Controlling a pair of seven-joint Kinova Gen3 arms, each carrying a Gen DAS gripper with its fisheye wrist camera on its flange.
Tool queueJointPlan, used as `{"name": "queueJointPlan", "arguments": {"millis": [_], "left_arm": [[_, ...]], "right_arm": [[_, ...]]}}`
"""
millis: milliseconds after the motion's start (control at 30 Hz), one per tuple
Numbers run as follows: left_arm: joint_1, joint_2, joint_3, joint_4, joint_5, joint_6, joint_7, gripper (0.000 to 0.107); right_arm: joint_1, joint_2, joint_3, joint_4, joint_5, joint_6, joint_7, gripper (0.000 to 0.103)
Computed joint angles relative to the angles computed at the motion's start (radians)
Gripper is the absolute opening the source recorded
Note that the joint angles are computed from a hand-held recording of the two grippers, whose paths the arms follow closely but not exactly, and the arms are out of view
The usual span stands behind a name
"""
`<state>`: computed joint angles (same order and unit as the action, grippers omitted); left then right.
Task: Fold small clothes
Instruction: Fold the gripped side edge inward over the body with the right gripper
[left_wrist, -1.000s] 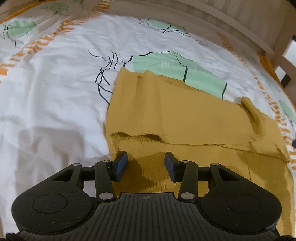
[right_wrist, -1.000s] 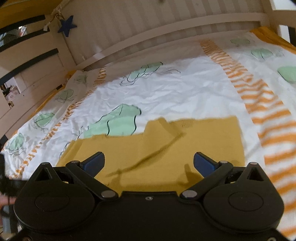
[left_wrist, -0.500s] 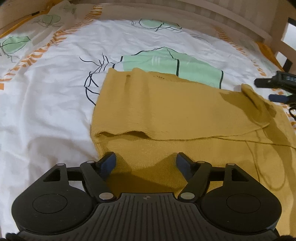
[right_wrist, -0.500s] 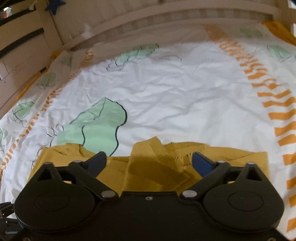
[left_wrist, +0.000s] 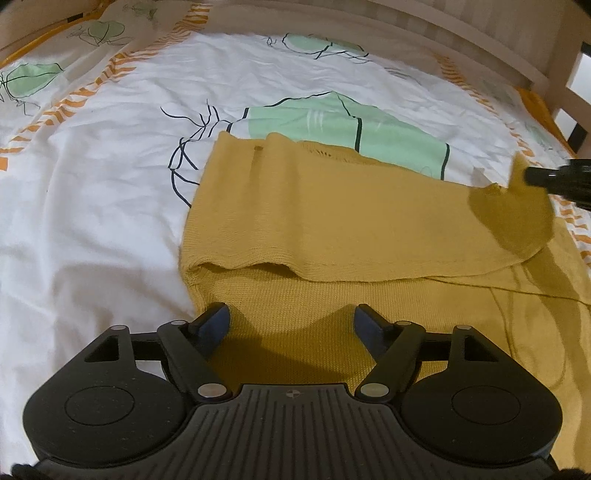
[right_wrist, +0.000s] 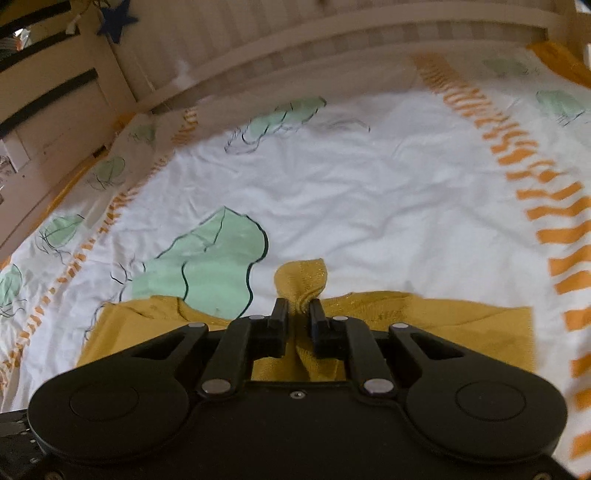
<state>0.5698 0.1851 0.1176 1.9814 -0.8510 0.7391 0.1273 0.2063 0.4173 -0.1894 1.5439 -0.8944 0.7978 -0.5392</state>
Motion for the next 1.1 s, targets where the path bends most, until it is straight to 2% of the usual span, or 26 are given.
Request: {"name": "queueJointPlan", "arguments": {"millis": [133, 233, 267, 300, 467, 533, 600, 667, 833, 867, 933, 967, 1100], "left_arm": [[0.005, 0.001, 0.000, 0.002, -0.010, 0.002, 0.014, 0.073], [0.005, 0.003, 0.000, 0.000, -0.010, 0.005, 0.015, 0.073], [0.005, 0.003, 0.000, 0.000, -0.010, 0.005, 0.015, 0.073], [0.006, 0.002, 0.000, 0.001, -0.011, 0.005, 0.017, 0.073], [0.004, -0.003, -0.001, 0.008, -0.016, -0.004, 0.027, 0.073], [0.004, -0.002, 0.001, 0.007, -0.016, -0.001, 0.028, 0.073], [0.004, 0.000, 0.002, 0.004, -0.015, 0.003, 0.028, 0.073], [0.005, -0.001, 0.002, 0.005, -0.017, 0.002, 0.031, 0.073], [0.004, -0.001, 0.002, 0.006, -0.017, 0.001, 0.032, 0.073], [0.004, -0.001, 0.002, 0.006, -0.018, 0.002, 0.032, 0.073], [0.004, -0.001, 0.002, 0.005, -0.018, 0.003, 0.032, 0.073], [0.003, -0.001, 0.002, 0.005, -0.016, 0.003, 0.032, 0.073], [0.001, -0.002, 0.002, 0.004, -0.011, 0.002, 0.032, 0.073]], "right_arm": [[0.002, -0.045, 0.036, 0.012, 0.030, 0.006, -0.055, 0.017], [-0.018, -0.059, 0.063, 0.006, 0.110, -0.020, -0.136, 0.017], [-0.029, -0.056, 0.079, 0.004, 0.123, -0.022, -0.144, 0.019], [-0.026, -0.046, 0.083, -0.009, 0.138, -0.008, -0.164, 0.028], [0.073, 0.035, 0.050, -0.054, 0.062, 0.119, -0.194, 0.029], [0.078, 0.044, 0.047, -0.046, 0.060, 0.120, -0.189, 0.035], [0.089, 0.056, 0.037, -0.040, 0.043, 0.126, -0.174, 0.047], [0.087, 0.064, 0.035, -0.037, 0.032, 0.118, -0.180, 0.053], [0.091, 0.084, 0.023, -0.024, -0.003, 0.094, -0.163, 0.053], [0.086, 0.086, 0.024, -0.025, 0.003, 0.091, -0.169, 0.052], [0.081, 0.079, 0.020, -0.013, 0.008, 0.070, -0.158, 0.019], [0.080, 0.073, 0.018, -0.010, 0.012, 0.064, -0.150, 0.015], [0.100, 0.015, -0.005, 0.039, -0.022, 0.039, -0.057, 0.014]]}}
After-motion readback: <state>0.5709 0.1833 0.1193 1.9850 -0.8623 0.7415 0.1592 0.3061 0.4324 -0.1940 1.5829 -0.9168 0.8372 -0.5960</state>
